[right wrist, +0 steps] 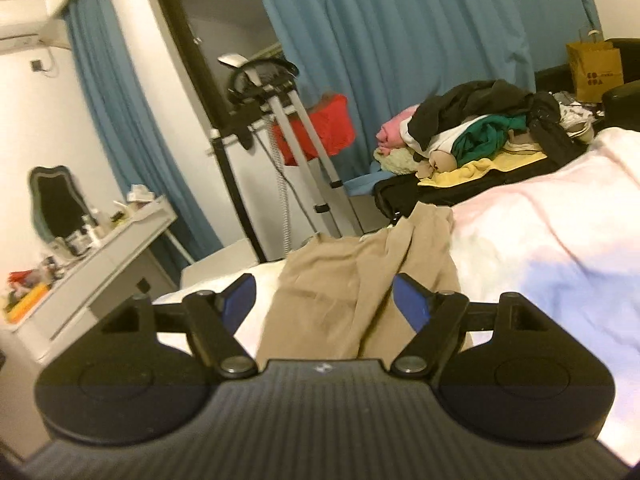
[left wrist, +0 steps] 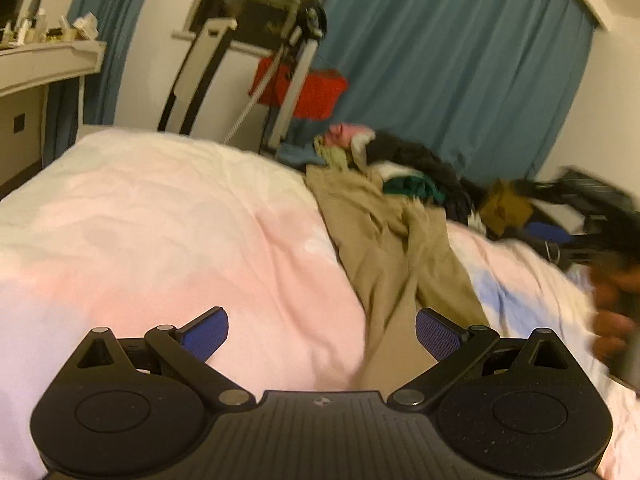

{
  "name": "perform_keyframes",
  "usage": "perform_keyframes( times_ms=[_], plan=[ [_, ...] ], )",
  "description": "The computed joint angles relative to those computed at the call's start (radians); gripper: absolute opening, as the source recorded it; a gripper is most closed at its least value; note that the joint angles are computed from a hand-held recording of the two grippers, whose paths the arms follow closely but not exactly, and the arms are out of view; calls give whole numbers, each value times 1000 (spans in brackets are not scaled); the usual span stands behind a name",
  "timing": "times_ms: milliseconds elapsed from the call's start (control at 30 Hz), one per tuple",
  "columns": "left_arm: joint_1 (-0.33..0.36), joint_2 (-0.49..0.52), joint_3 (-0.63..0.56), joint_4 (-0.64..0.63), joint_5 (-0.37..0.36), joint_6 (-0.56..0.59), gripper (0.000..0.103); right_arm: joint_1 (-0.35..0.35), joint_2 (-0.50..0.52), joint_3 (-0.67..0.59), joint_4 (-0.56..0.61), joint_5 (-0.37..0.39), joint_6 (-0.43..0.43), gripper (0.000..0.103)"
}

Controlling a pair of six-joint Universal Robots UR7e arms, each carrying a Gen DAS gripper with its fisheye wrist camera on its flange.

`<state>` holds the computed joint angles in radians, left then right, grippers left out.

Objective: Fold clothes

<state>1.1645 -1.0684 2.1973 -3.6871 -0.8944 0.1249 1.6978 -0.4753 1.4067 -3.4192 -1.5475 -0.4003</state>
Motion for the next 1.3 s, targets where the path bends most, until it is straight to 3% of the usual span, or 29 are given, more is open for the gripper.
perform_keyframes(
  times_ms=[100,233,367,467,567,667,800,867,900,933,1000,1133,1300],
  plan=[
    [-36,-32,45,51,53,-41,101,-10,-116,220,-79,21,24,77],
    [-46,-118,93,236,63,-244,101,-21,-208,388,-116,14,45,77],
    [-30,-176,120,366,40,-400,100,-25,-244,469,-137,-38,6,77],
    [-11,-214,140,443,26,-568,96,-38,-252,485,-110,-62,28,77],
    [14,-240,160,443,-19,-656,91,-54,-248,474,-77,-57,55,77],
    [6,-269,179,467,-28,-673,78,-60,-246,467,-56,-61,67,77],
    [-49,-279,184,603,59,-672,61,-62,-247,469,-59,-61,64,77],
    [-87,-261,184,648,135,-672,42,-67,-254,473,-54,-54,72,77],
    [-103,-256,188,656,158,-670,22,-72,-257,477,-51,-44,80,77],
    [-120,-253,193,662,179,-666,10,-77,-262,480,-47,-34,90,77],
    [-169,-253,221,638,228,-637,10,-85,-270,485,-45,-22,107,77],
    [-337,-240,314,551,385,-518,9,-96,-280,489,-57,-12,138,77],
    [-514,-163,383,443,445,-404,9,-107,-288,491,-75,3,172,77]
  ],
)
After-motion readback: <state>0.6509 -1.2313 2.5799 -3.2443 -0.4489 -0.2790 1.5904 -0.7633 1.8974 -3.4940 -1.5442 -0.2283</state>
